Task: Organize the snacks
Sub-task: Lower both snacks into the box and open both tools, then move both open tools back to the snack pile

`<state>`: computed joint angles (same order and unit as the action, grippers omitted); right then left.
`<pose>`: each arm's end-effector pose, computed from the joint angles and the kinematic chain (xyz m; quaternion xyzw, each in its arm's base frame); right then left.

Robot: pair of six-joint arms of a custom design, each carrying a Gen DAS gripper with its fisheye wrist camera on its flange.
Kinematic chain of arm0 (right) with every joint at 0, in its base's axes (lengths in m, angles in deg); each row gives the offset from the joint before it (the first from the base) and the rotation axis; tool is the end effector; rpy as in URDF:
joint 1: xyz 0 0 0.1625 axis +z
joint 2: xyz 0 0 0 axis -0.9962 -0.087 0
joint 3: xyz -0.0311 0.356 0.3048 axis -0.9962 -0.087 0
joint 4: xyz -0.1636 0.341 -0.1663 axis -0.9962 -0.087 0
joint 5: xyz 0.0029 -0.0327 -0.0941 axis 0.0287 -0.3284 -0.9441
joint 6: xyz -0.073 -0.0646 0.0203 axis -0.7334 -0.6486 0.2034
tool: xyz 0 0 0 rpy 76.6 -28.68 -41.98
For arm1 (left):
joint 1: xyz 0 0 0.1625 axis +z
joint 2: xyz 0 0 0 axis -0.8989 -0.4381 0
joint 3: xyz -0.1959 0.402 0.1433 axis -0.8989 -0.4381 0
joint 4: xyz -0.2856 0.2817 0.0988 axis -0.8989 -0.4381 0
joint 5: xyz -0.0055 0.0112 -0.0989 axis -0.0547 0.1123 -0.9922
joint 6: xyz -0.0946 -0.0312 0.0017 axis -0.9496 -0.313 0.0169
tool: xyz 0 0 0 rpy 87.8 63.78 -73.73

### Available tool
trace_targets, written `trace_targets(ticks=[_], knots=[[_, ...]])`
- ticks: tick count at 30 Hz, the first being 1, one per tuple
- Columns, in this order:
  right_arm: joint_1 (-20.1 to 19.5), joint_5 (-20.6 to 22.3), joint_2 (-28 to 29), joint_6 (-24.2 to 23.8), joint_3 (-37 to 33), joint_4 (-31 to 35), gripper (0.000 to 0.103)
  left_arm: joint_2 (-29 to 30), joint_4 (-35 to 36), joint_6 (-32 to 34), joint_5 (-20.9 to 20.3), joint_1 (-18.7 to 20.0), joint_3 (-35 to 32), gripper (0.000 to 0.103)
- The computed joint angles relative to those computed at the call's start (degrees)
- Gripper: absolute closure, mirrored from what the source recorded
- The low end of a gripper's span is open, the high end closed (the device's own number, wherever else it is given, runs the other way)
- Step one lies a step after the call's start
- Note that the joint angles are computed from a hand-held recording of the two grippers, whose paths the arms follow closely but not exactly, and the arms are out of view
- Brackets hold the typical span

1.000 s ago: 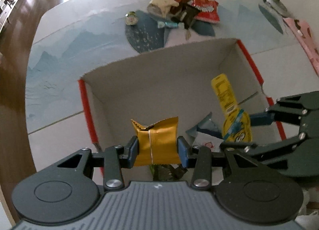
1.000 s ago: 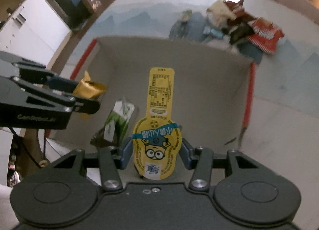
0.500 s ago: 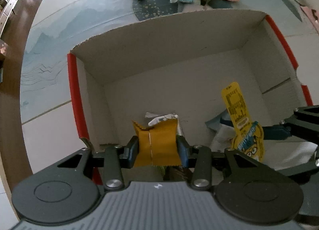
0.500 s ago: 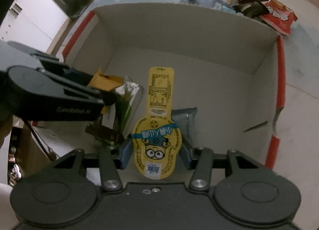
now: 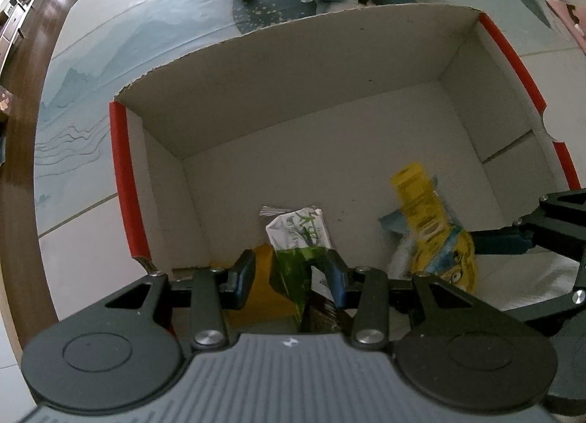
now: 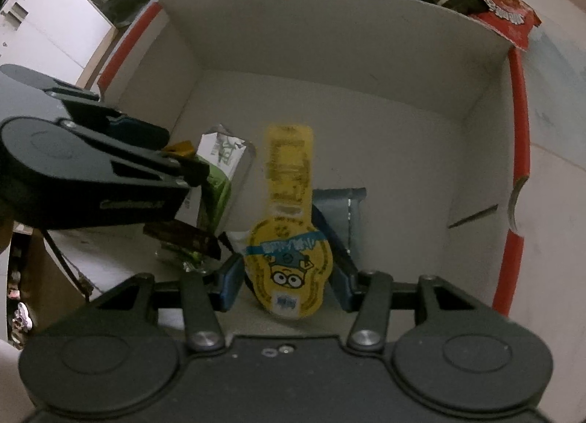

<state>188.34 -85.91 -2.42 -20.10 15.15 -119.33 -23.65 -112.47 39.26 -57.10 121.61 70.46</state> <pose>0.2481 -0.7104 0.1549 0.1681 -0.9412 -0.0036 0.2931 -0.2378 -0.7446 0.1634 0.1723 0.9124 -0.0180 0.3708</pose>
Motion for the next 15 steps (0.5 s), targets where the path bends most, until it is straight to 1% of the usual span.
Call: trace_targets(ticks=[1, 3, 4, 5, 12, 15], knots=[[0.0, 0.1, 0.0, 0.1, 0.0, -0.1, 0.051, -0.1, -0.2, 0.1, -0.2, 0.0, 0.1, 0.062], [0.0, 0.4, -0.2, -0.1, 0.1, -0.7, 0.041, -0.4, -0.7, 0.1, -0.1, -0.1, 0.6, 0.062], [0.0, 0.5, -0.4, -0.4, 0.3, -1.3, 0.034, -0.6, -1.0, 0.1, -0.1, -0.2, 0.9, 0.062], [0.1, 0.7, -0.6, -0.7, 0.6, -2.0, 0.032, -0.9, -1.3, 0.2, -0.4, -0.2, 1.1, 0.062], [0.4, 1.9, -2.5, -0.9, 1.5, -4.3, 0.030, -3.2, -4.6, 1.6, -1.0, -0.8, 3.4, 0.059], [0.7, 2.4, -3.3, -1.4, 1.7, -5.6, 0.026, -4.2, -6.3, 2.3, -0.9, -1.2, 4.2, 0.058]])
